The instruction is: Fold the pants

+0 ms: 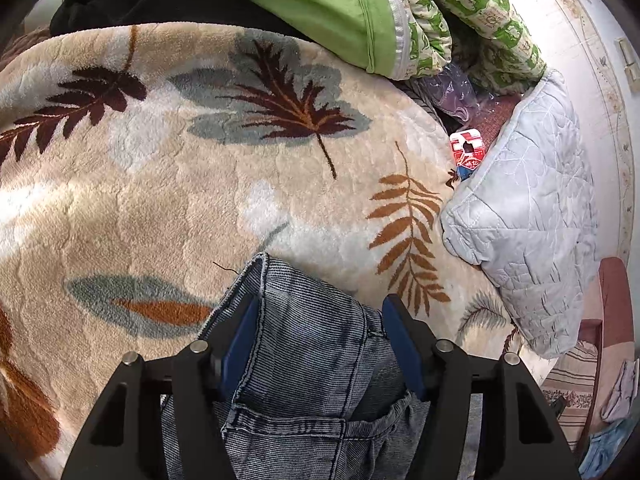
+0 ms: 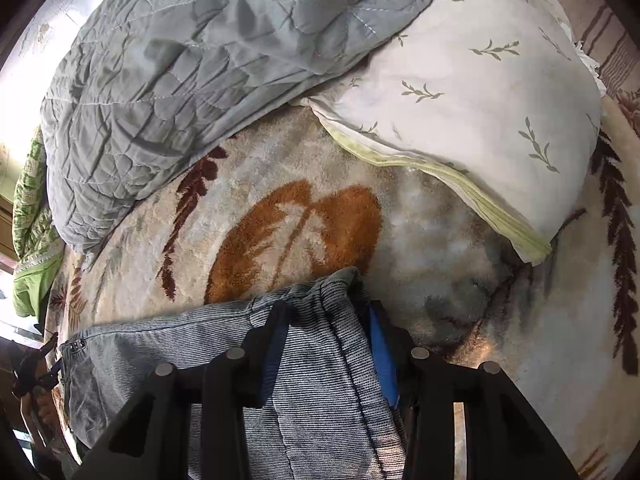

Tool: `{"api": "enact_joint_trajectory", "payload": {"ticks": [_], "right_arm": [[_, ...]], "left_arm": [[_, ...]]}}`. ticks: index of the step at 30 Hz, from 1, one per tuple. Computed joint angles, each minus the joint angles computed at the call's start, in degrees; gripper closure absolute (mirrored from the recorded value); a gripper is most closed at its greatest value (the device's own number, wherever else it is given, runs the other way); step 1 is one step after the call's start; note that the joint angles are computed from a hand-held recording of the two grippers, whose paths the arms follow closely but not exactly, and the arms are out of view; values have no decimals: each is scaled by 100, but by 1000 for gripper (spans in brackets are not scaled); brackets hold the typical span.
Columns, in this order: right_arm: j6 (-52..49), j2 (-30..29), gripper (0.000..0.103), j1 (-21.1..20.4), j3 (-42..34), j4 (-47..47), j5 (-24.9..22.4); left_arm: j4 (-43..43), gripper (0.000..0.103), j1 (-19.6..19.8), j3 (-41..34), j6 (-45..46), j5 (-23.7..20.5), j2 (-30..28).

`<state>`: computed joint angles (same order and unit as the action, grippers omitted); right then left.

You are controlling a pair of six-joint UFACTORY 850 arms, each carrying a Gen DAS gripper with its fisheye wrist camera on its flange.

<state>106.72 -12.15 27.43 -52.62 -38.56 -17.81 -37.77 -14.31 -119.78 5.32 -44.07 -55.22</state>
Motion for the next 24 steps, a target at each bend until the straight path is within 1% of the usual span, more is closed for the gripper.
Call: {"api": "enact_joint_trajectory", "payload": {"ticks": [1, 2, 3, 5, 7, 9, 11, 12, 13, 14, 15, 16, 17, 18, 19, 20, 21, 22, 24], "right_arm": [[-162, -25, 62, 3, -31, 120, -47], [-359, -64, 65, -9, -78, 285, -104], [-479, -86, 67, -12, -117, 372, -172], [-723, -133, 77, -6, -199, 519, -302], [-853, -156, 82, 12, -254, 562, -400], [-688, -155, 84, 41, -275, 373, -450], [-522, -123, 84, 40, -240, 237, -373], [-563, -117, 81, 24, -229, 284, -336], [-688, -130, 75, -5, -233, 440, -342], [-719, -117, 61, -36, -193, 543, -320], [-509, -92, 53, -53, -140, 415, -246], [-60, -32, 43, -61, -51, 47, -91], [248, -32, 42, -66, -24, -207, -17], [315, -52, 42, -73, -38, -275, 1], [233, -88, 46, -76, -75, -262, -3], [167, -124, 73, -59, -136, -241, -109], [195, -128, 77, -42, -166, -241, -219], [248, -107, 86, -9, -182, -291, -324], [67, -41, 87, 101, -253, -268, -603]], "left_arm": [[227, 65, -22, -60, -121, 12, -35], [501, 79, -46, -192, -349, -56, -116], [590, 84, -49, -242, -434, -77, -157], [604, 89, -49, -218, -398, -17, -154], [739, 91, -87, -230, -355, 15, -148], [857, 92, -130, -170, -316, 123, -83], [827, 92, -139, -81, -213, 212, -7], [800, 92, -135, -121, -185, 159, -28], [783, 92, -124, -175, -171, 86, -62], [782, 91, -112, -155, -204, 102, -55], [684, 91, -93, -157, -206, 92, -72], [607, 91, -79, -180, -207, 43, -103], [655, 91, -86, -207, -238, 27, -131], [674, 91, -98, -174, -237, 59, -118], [687, 91, -106, -134, -232, 117, -93], [754, 91, -119, -102, -275, 159, -62], [759, 92, -124, -70, -264, 189, -28], [758, 93, -136, -19, -234, 247, 26], [619, 94, -135, 239, -31, 461, 240]]}}
